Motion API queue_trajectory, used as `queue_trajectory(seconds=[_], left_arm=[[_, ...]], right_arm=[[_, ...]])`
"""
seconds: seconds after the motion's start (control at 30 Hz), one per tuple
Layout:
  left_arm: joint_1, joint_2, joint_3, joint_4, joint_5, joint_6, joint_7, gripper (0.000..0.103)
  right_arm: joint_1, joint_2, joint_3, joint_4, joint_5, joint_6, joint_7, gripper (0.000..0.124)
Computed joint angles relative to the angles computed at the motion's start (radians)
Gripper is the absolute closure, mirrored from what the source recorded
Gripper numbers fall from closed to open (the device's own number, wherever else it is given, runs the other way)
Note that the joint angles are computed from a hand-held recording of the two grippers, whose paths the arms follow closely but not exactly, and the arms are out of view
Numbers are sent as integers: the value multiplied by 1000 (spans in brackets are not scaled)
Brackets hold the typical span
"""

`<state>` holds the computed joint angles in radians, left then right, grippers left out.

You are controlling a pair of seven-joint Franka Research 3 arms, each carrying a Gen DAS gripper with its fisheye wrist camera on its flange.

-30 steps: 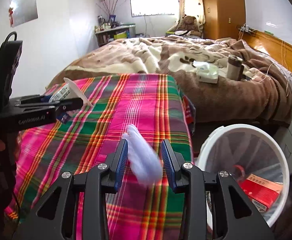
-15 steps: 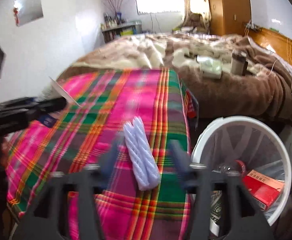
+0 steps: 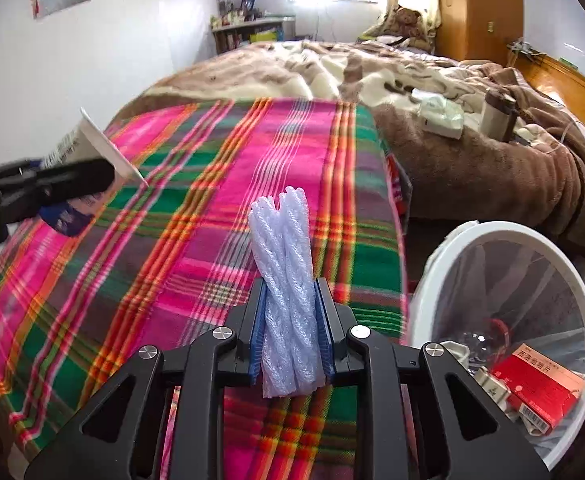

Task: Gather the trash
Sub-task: 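Lift and carry the carton and foam sleeve over the wastebasket with both tools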

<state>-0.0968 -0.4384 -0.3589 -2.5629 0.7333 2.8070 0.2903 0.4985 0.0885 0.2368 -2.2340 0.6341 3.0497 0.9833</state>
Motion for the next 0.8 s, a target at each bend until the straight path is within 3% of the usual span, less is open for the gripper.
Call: queue_trajectory(seconds=[0.1,0.23,0.37,0.5,0.57,0.7,0.8], left_arm=[[-5,0,-21,21,7,-20,-15,55],[-17,13,-51,62,28,-40,-55,54],[-36,60,-90,142,86,-104,-97,54],[-76,139,-91,222,135,-124,-125,54],[-96,192,-90,267,169,-122,-147,54],[-142,297,-78,352,232,-122,-189,54],[-183,370,-59,414,260,-135,-198,54]], right_arm=[[-14,-49,20,-25,150,33,-112,100],[19,-126,-18,-59,348,58,-255,100],[54,-192,-78,-105,394,91,-279,100],[19,-226,-86,-159,247,123,-122,100],[-59,-232,-46,-184,107,131,20,100],[-110,-231,-50,-201,-16,124,136,100],[-202,-224,-9,-207,-170,114,274,100]])
